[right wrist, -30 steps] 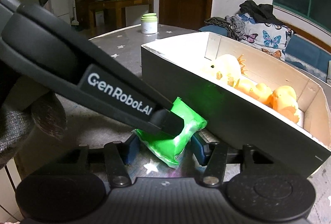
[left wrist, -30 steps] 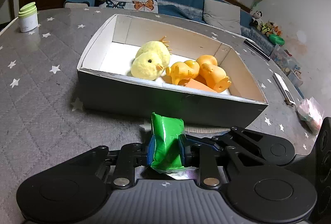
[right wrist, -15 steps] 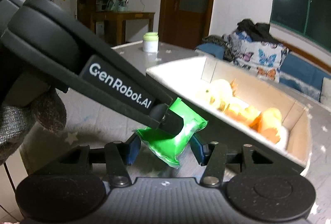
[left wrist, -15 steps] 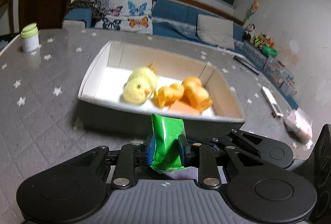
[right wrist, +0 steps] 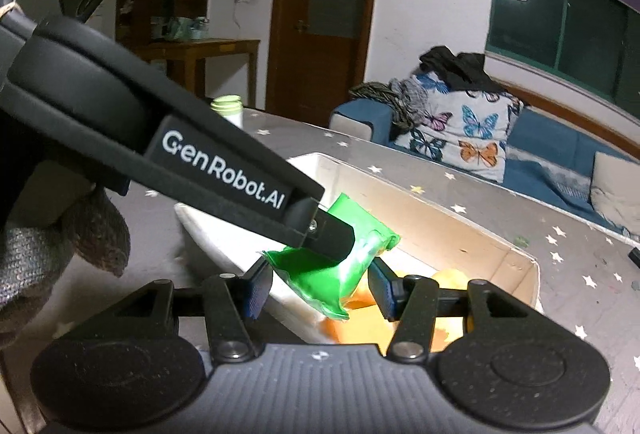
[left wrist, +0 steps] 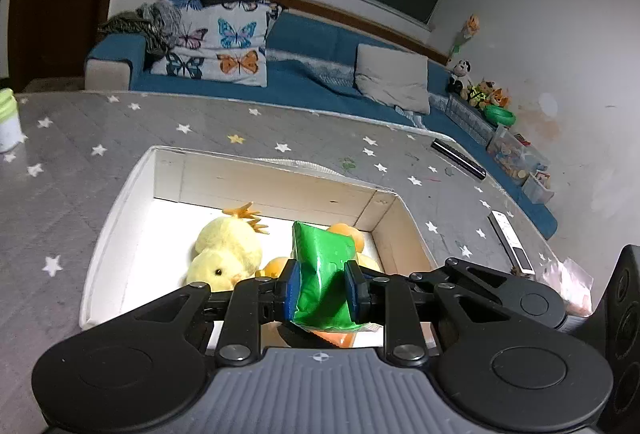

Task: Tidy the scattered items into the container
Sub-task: 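Carry the green packet into the box and open both tools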

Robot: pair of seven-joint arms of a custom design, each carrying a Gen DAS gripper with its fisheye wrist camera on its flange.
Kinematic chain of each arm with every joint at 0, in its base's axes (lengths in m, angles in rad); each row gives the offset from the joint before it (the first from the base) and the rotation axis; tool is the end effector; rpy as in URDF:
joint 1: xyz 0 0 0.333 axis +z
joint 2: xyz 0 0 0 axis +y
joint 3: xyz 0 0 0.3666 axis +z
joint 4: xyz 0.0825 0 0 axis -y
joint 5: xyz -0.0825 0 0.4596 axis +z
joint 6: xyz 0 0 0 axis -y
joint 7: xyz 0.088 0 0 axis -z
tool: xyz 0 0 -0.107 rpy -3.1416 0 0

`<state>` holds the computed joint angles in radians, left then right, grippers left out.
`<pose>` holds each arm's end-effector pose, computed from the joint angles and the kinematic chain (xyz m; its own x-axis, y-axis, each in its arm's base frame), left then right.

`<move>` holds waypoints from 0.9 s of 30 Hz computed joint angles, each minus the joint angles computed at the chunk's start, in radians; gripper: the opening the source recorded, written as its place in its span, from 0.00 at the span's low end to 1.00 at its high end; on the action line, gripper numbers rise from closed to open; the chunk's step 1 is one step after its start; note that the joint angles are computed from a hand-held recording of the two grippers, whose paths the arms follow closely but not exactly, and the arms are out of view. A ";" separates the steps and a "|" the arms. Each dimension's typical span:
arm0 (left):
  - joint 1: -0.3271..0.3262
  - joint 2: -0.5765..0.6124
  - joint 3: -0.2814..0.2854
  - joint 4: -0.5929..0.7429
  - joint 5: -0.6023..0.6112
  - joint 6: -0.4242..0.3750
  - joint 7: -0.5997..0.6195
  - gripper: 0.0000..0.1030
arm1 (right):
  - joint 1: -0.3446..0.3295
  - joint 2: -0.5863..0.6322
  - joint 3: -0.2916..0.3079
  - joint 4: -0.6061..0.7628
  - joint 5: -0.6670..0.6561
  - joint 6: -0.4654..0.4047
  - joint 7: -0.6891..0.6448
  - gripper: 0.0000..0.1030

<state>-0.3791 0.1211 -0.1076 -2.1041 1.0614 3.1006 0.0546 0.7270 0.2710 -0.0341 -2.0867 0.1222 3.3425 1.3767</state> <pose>0.5444 -0.3685 0.4391 -0.1525 -0.9298 0.3351 -0.6941 -0.1406 -0.7060 0.5443 0.4369 0.4107 0.6534 -0.7523 0.0844 -0.3735 -0.4173 -0.8284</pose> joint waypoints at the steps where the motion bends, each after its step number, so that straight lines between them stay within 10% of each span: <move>1: 0.011 0.012 -0.010 0.005 -0.037 0.003 0.036 0.25 | -0.031 0.005 0.026 0.008 -0.009 -0.014 0.008 0.52; 6: 0.010 0.048 -0.002 0.003 -0.182 0.018 0.158 0.26 | -0.233 0.040 0.204 0.055 -0.079 -0.085 0.054 0.52; 10: -0.032 0.045 0.046 -0.014 -0.219 0.017 0.173 0.26 | -0.273 0.042 0.237 0.051 -0.108 -0.099 0.079 0.52; 21: -0.077 -0.059 0.090 -0.077 0.168 -0.046 -0.215 0.26 | -0.299 -0.023 0.254 -0.047 -0.150 -0.009 0.153 0.61; 27: -0.036 -0.158 -0.002 -0.159 0.294 -0.142 -0.379 0.26 | -0.133 -0.091 0.112 -0.150 -0.048 0.097 0.091 0.74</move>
